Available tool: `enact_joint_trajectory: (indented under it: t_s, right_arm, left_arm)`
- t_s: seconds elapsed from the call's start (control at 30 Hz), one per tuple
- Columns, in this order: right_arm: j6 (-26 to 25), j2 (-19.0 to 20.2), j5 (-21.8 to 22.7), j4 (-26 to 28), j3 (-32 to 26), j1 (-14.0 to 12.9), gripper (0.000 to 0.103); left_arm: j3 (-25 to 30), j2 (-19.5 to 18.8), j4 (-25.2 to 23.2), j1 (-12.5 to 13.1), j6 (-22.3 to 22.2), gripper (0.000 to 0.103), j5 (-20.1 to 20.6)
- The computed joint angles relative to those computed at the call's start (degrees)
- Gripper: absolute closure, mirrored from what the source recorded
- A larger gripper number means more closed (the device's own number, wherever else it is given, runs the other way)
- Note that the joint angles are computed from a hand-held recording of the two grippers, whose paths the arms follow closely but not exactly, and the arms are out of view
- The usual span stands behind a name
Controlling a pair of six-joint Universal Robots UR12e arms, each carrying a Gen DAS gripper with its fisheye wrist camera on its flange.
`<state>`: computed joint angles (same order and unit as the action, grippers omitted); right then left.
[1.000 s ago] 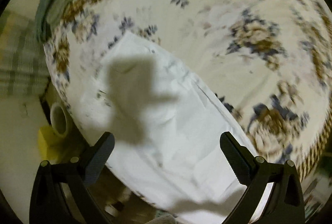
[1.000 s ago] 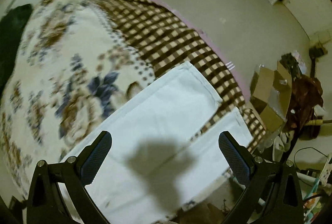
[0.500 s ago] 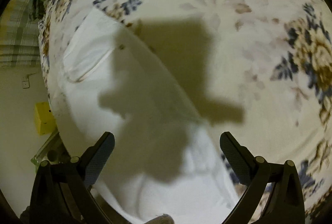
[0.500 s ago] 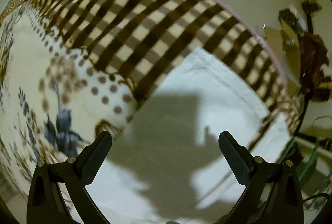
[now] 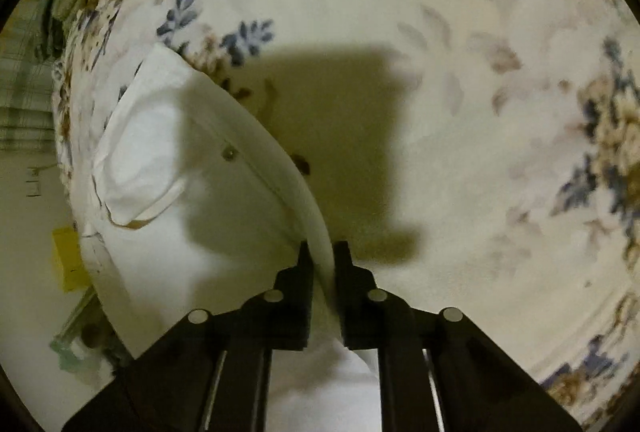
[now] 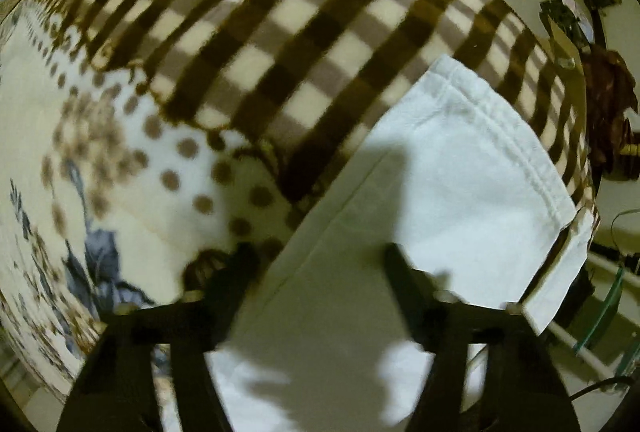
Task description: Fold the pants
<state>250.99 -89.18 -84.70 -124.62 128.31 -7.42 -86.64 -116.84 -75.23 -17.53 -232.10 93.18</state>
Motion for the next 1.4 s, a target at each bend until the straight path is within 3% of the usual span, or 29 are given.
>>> enact_joint_trajectory:
  t_s: [0.07,0.1,0.33,0.47,0.63,0.8,1.0,1.1,1.3,1.4]
  right_arm:
    - [-0.5,-0.5,-2.7,1.1,-0.8,1.4,0.089]
    - [-0.6,-1.2,-3.9,1.6,-1.0,2.2,0.094]
    - [0.5,-8.8,-10.3,1.7,-0.4,7.2,0.099]
    - [5.1,-14.9,-13.3,5.0,-0.2,12.3,0.099]
    - [7.4,-22.3,-17.1,10.7,1.8,16.4,0.099]
    - [10.6,-28.4,-17.5,13.8,6.6,20.4,0.099]
    - [16.6,-32.9,-13.1,14.0,13.9,23.9,0.099]
    - [17.5,-32.4,-12.5,11.8,16.6,24.8,0.099]
    - [14.2,-32.5,-10.9,6.9,20.7,23.5,0.099]
    - [9.4,-34.3,-5.7,5.0,23.4,20.1,0.097]
  left_arm:
    - [-1.8,1.7,2.7,0.3,0.6,0.098,-0.7]
    - [-2.8,2.7,4.1,0.4,1.1,0.098,-1.1]
    - [-12.6,13.4,16.4,3.0,3.9,0.099,-7.7]
    - [-20.1,21.5,21.5,5.4,6.4,0.100,-12.7]
    - [-26.0,27.1,24.8,5.8,10.7,0.100,-13.6]
    - [-34.4,32.8,22.1,7.3,13.8,0.100,-13.7]
    - [-41.8,34.3,20.1,7.6,13.1,0.100,-11.5]
    - [-44.0,33.5,19.4,7.3,11.4,0.100,-10.7]
    - [-44.6,33.1,20.4,5.3,12.5,0.099,-8.3]
    - [-43.6,33.4,18.8,4.4,12.0,0.095,-7.2]
